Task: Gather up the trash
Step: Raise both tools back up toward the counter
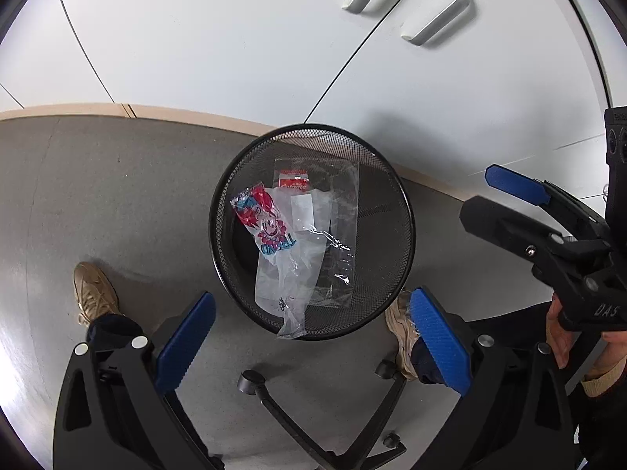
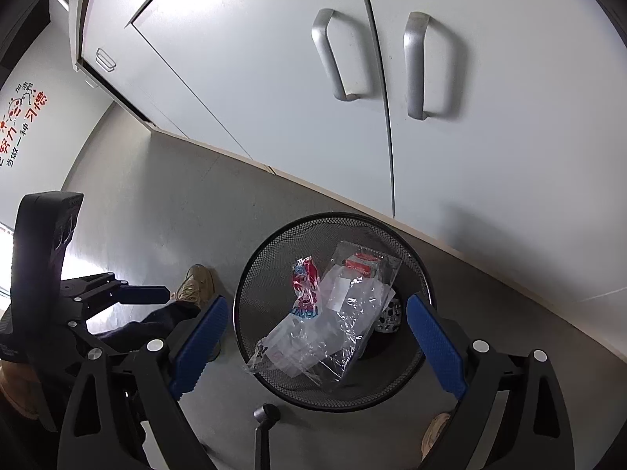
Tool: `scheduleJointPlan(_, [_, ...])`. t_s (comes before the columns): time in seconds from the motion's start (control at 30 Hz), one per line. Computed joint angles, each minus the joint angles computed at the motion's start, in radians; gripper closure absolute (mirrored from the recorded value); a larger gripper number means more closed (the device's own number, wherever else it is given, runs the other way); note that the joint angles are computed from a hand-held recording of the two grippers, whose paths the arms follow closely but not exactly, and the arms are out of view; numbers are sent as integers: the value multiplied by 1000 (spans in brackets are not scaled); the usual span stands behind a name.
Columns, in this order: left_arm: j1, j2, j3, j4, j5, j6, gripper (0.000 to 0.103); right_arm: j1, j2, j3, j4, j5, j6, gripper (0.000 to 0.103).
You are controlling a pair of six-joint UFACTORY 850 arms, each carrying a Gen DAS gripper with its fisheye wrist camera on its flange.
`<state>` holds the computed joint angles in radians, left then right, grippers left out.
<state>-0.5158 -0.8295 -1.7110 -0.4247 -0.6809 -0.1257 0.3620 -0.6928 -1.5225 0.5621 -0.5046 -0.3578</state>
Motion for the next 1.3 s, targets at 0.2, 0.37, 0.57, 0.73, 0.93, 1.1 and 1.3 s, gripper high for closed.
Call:
scheduleJointPlan(0.2, [4,30,-1,26,-1,-11,4,5,26,-1,-42,16,1,10])
scheduleJointPlan(0.37, [19,86,15,69,26,-41,4,6,54,-20,-56,23,3,10])
scheduleJointPlan(0.57, [30,182,11,166,64,-83,4,8,128,-27,-125,51,73,10])
scheduleJointPlan(0.73, [31,260,-20,239,98,-114,4,21,222,-12,-195,79,134,10])
scheduleJointPlan(0.93, [18,312,-84,305,105,-140,4,41,329,-1,-309,81,207,10])
scheduleJointPlan(1.1, [0,320,-181,372,95,-165,4,38,407,-7,-328,76,210,9])
scheduleJointPlan(1.3, [-21,273,-360,416,57,-171,4,23,473,-28,-435,73,291,8])
